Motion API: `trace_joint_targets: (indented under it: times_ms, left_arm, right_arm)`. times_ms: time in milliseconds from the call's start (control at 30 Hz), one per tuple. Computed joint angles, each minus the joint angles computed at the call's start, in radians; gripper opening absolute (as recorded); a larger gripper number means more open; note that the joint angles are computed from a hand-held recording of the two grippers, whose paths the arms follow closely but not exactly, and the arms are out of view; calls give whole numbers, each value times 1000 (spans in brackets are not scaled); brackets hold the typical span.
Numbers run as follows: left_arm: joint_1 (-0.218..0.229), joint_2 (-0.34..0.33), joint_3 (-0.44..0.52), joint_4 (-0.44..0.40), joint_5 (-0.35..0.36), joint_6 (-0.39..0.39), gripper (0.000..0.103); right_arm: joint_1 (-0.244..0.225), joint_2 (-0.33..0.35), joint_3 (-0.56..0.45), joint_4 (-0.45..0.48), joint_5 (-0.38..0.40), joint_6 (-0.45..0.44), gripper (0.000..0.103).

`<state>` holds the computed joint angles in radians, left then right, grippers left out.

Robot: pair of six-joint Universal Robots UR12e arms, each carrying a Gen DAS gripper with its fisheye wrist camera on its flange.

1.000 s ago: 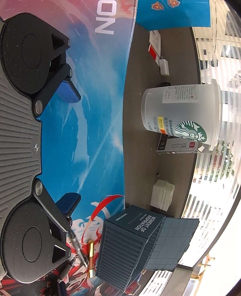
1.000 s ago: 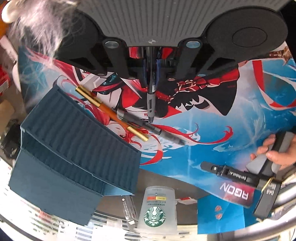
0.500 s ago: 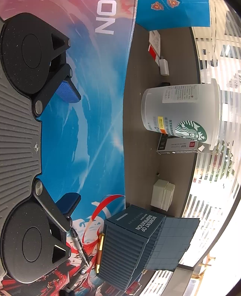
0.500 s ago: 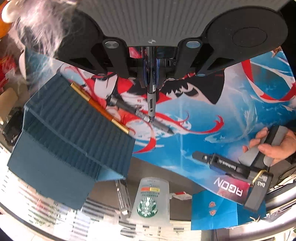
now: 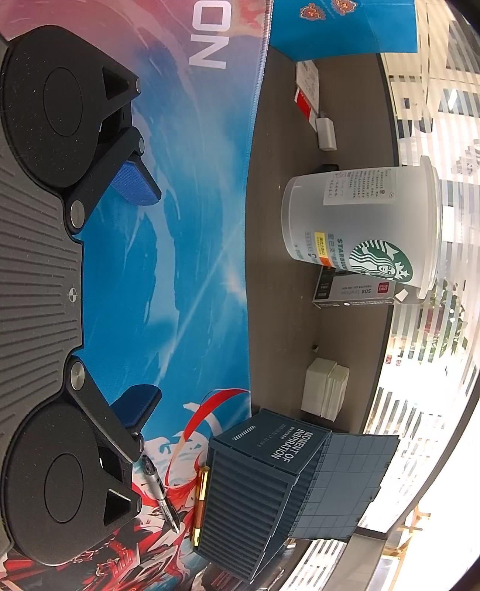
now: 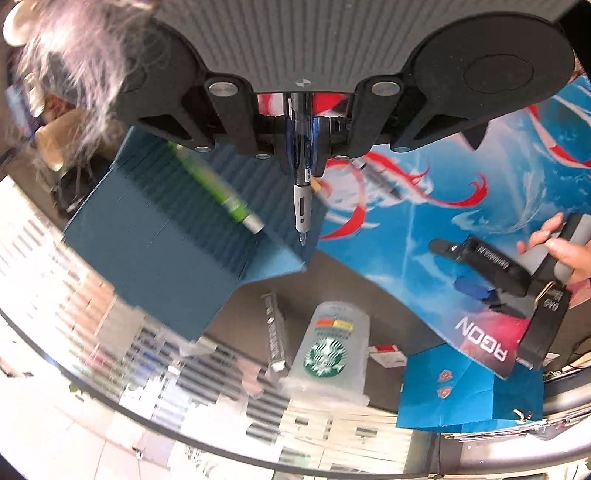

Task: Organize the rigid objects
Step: 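Carry the blue pen into the teal box and open the right gripper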

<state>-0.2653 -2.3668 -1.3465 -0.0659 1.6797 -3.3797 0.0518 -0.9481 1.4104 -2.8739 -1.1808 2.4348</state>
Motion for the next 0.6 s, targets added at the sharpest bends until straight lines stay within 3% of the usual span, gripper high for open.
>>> trace_joint_targets:
  times_ms: [267,600]
  left_arm:
    - [-1,0,0,-2,3,6,103]
    - [-3,-1,3,-12,12,18,103]
  right_arm:
    - [8,57,-128,20,-57,-66,9]
    - [1,166,-335,220,-53,-175,9]
